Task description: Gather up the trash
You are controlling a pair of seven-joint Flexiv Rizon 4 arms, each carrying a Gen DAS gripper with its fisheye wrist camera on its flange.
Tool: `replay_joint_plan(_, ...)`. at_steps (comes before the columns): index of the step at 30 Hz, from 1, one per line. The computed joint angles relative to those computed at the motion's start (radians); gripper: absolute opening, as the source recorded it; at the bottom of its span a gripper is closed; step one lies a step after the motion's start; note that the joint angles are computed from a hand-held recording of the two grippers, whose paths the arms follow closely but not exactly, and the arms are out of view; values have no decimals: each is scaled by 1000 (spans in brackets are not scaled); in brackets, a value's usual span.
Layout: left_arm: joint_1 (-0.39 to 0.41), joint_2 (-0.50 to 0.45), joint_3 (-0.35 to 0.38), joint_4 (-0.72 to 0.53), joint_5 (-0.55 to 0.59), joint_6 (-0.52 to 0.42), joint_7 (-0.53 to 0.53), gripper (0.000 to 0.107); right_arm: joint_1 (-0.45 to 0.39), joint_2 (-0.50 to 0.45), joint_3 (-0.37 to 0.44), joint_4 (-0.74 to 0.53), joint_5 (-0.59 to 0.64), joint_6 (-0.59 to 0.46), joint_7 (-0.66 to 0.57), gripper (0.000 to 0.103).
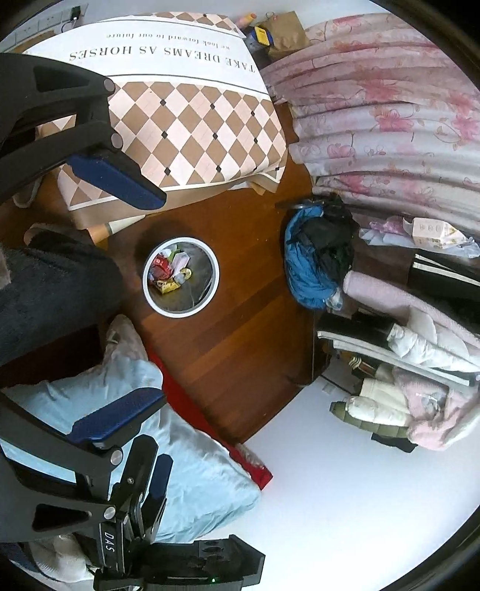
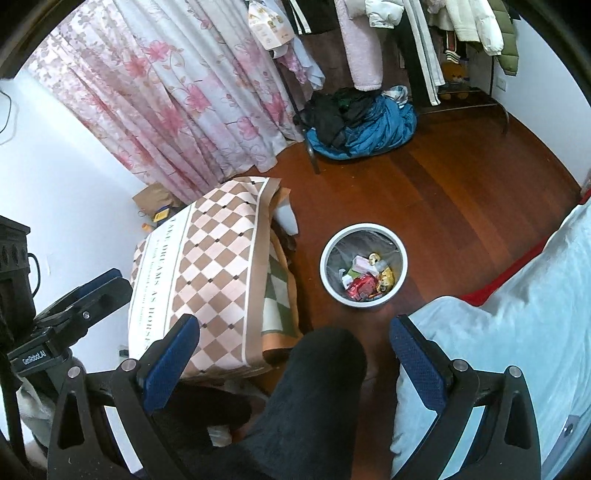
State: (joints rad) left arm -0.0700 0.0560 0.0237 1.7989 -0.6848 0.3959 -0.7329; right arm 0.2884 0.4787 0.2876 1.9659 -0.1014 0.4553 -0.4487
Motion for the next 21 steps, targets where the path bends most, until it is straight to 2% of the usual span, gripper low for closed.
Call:
replay_joint_plan(10,11,21,16,4,-22,-37,31,98,18,-1,14,-36,-4,-35,-7,103)
replay_joint_plan(21,8,34,17,15,-28,-24,34,99,23,-5,24,-40,-12,-41,8,103)
